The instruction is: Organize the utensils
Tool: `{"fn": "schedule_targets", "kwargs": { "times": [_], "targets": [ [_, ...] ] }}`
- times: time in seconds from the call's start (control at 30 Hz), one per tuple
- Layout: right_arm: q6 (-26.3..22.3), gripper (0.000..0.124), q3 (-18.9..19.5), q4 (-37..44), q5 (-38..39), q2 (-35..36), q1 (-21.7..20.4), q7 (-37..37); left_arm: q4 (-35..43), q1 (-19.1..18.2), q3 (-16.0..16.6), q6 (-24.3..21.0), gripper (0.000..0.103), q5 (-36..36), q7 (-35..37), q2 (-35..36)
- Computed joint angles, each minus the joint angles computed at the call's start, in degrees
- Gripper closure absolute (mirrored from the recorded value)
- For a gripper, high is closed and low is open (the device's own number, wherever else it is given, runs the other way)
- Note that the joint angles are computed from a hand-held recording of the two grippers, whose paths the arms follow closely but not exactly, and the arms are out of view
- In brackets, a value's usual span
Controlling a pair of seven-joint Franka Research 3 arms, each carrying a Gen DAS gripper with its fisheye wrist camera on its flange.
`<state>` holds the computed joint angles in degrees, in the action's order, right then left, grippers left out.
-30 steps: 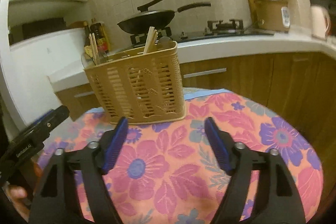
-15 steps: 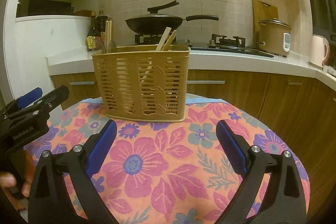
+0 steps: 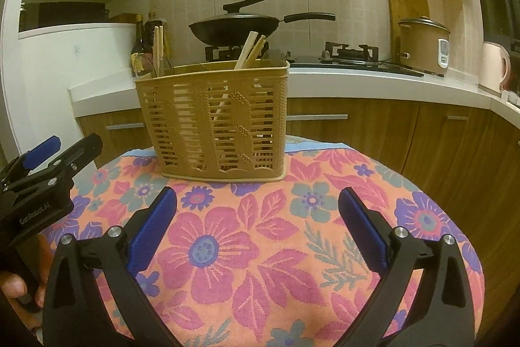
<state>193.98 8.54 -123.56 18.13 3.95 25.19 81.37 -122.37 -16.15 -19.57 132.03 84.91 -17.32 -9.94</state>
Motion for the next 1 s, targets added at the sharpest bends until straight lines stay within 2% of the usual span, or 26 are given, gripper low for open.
{"fn": "schedule_targets", "kwargs": {
  "times": [0.27,0.43,0.53,0.8,0.93,1.0],
  "targets": [
    [-1.1,0.029,-1.6,0.6,2.3,0.1,1.9,-2.0,0.1,0.0,0.2,0.4,0.008,-0.4,0.5,0.0],
    [-1.4,0.029,0.8,0.5,-0.5,0.2,-1.0,0.6,0.1,0.1,0.2,0.7,0.008,-0.5,0.5,0.1],
    [-2.2,0.029,-4.0,1.1,4.1,0.3,4.5,-2.8,0.0,0.3,0.5,1.5,0.008,-0.7,0.6,0.1],
    [-2.4,0.029,-7.6,1.3,8.3,0.2,8.7,-6.0,-1.0,0.8,0.5,2.1,0.008,-0.8,-0.9,-0.8],
    [-2.6,0.029,-11.9,1.7,11.9,0.3,13.4,-9.3,-1.3,1.2,0.7,3.0,0.008,-1.0,-1.2,-1.2],
    [-2.7,0.029,-11.7,1.8,12.4,0.3,13.3,-9.6,-1.3,1.4,0.6,3.2,0.008,-1.3,-1.0,-1.2]
  ]
}}
